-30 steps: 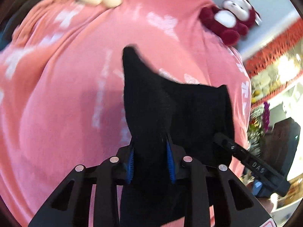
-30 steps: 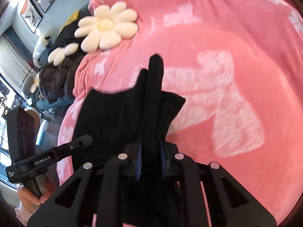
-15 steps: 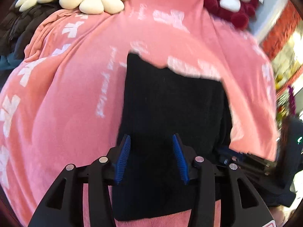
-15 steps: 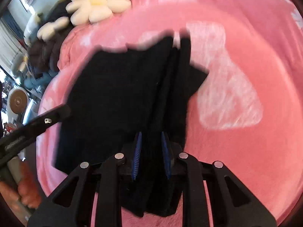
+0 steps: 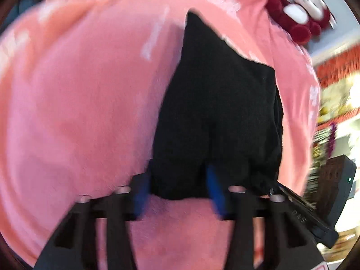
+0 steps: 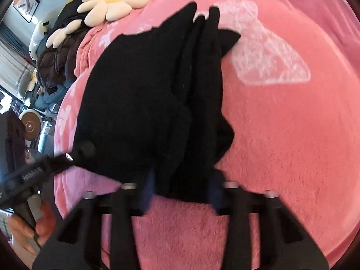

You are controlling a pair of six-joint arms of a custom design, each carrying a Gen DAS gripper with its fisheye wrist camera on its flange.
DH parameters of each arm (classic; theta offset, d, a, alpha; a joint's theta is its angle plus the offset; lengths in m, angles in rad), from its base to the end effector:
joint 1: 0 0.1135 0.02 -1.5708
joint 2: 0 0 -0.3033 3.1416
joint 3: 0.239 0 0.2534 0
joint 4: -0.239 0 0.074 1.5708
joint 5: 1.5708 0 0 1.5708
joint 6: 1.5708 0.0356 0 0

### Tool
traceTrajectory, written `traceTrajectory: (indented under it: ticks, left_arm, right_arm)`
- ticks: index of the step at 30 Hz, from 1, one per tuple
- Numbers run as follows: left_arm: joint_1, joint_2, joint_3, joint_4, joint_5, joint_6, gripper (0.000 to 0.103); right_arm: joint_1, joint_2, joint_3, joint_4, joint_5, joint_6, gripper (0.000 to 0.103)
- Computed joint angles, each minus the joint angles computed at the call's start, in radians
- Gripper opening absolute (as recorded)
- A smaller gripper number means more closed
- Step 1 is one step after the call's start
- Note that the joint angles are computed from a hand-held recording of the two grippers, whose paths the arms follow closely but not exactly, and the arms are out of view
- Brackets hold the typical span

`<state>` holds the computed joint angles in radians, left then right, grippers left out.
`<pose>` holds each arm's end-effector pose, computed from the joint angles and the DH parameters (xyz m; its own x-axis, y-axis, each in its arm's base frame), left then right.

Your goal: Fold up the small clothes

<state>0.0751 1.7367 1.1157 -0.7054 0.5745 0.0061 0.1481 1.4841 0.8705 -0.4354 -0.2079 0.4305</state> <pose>0.3309 0.0055 0.2174 -0.9671 -0.0676 -0.2452 0.0740 0.8474 -0.5258 0.2796 0.0491 0.2286 -0.8819 0.2813 -0.3783 0.1342 0.9190 0.3706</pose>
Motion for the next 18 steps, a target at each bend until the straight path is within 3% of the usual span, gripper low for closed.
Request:
traceTrajectory:
  ticks: [2, 4, 7, 9, 12, 14, 17, 18]
  left_arm:
    - [0.017, -0.008, 0.025, -0.030, 0.059, 0.008, 0.024]
    - [0.015, -0.023, 0.038, -0.052, 0.073, 0.019, 0.024]
    - [-0.036, -0.029, 0.003, -0.012, -0.042, 0.014, 0.032]
    - [-0.053, -0.045, -0.026, 0.016, -0.087, 0.014, 0.039]
    - [-0.062, -0.130, -0.078, 0.047, -0.116, 0.025, 0.045]
    - [-0.083, -0.212, -0.130, 0.090, -0.160, 0.030, 0.054]
    - [-0.143, -0.337, -0.230, 0.181, -0.242, 0.011, 0.066]
    - [-0.169, -0.373, -0.261, 0.211, -0.269, 0.003, 0.066]
  right_arm:
    - [-0.001, -0.040, 0.031, -0.038, 0.023, -0.030, 0.011]
    - [0.009, -0.071, 0.052, -0.073, 0.063, -0.081, 0.011]
    - [0.010, 0.013, 0.026, -0.064, 0.078, -0.126, 0.021]
    - [-0.001, -0.019, -0.022, -0.013, 0.078, -0.117, 0.027]
    - [0.025, -0.147, -0.040, -0.055, 0.226, -0.099, 0.045]
    - [0.043, -0.234, -0.074, -0.060, 0.302, -0.096, 0.070]
    - [0.073, -0.349, -0.144, -0.077, 0.439, -0.085, 0.089]
    - [0.066, -0.388, -0.172, -0.103, 0.473, -0.096, 0.091]
